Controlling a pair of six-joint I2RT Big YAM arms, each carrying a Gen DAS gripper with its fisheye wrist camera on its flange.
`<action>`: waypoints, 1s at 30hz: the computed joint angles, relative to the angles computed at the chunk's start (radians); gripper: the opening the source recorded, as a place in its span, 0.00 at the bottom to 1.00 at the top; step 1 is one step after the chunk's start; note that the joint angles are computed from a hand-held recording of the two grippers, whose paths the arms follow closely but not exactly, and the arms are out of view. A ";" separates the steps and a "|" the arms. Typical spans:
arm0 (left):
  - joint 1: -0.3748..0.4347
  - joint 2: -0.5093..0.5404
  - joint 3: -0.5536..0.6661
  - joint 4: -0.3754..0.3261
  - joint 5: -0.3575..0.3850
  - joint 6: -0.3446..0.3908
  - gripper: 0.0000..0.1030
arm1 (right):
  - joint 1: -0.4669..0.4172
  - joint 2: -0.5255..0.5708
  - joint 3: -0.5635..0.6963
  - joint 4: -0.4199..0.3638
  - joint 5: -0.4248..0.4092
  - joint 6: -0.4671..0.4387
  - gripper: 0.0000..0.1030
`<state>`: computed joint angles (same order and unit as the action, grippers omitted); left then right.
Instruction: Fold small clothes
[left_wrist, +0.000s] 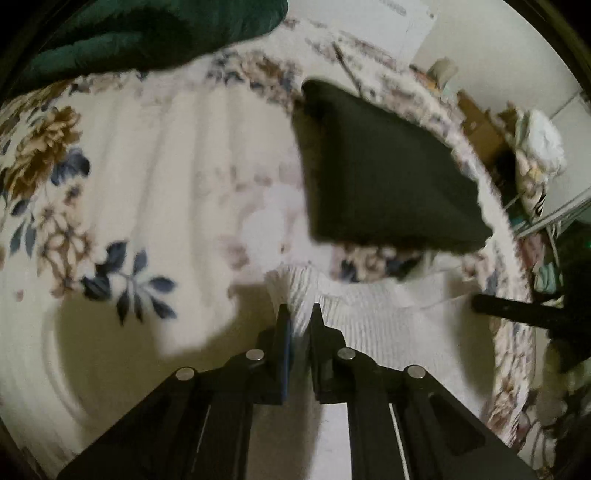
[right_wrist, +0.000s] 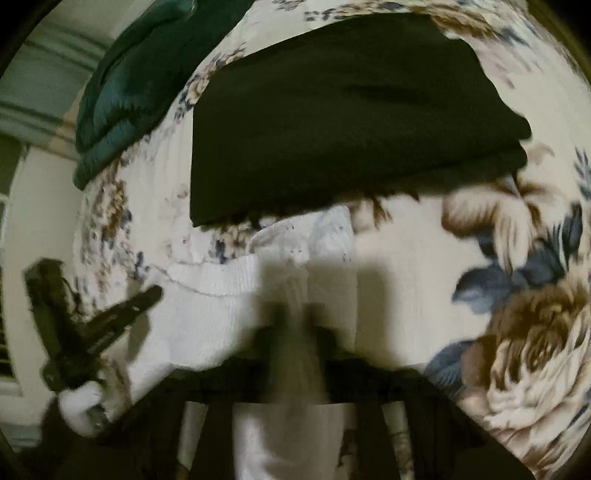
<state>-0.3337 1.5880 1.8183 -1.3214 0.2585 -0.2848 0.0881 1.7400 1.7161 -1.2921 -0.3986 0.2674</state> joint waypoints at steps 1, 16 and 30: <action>0.013 -0.016 0.000 0.011 0.028 -0.022 0.06 | -0.001 -0.008 -0.006 0.017 0.016 0.008 0.05; 0.117 0.033 -0.039 -0.005 0.194 -0.132 0.13 | -0.007 0.132 0.128 -0.025 0.079 0.102 0.05; 0.130 -0.263 -0.381 0.098 0.385 -0.301 0.57 | -0.119 -0.156 -0.301 0.010 -0.365 0.119 0.90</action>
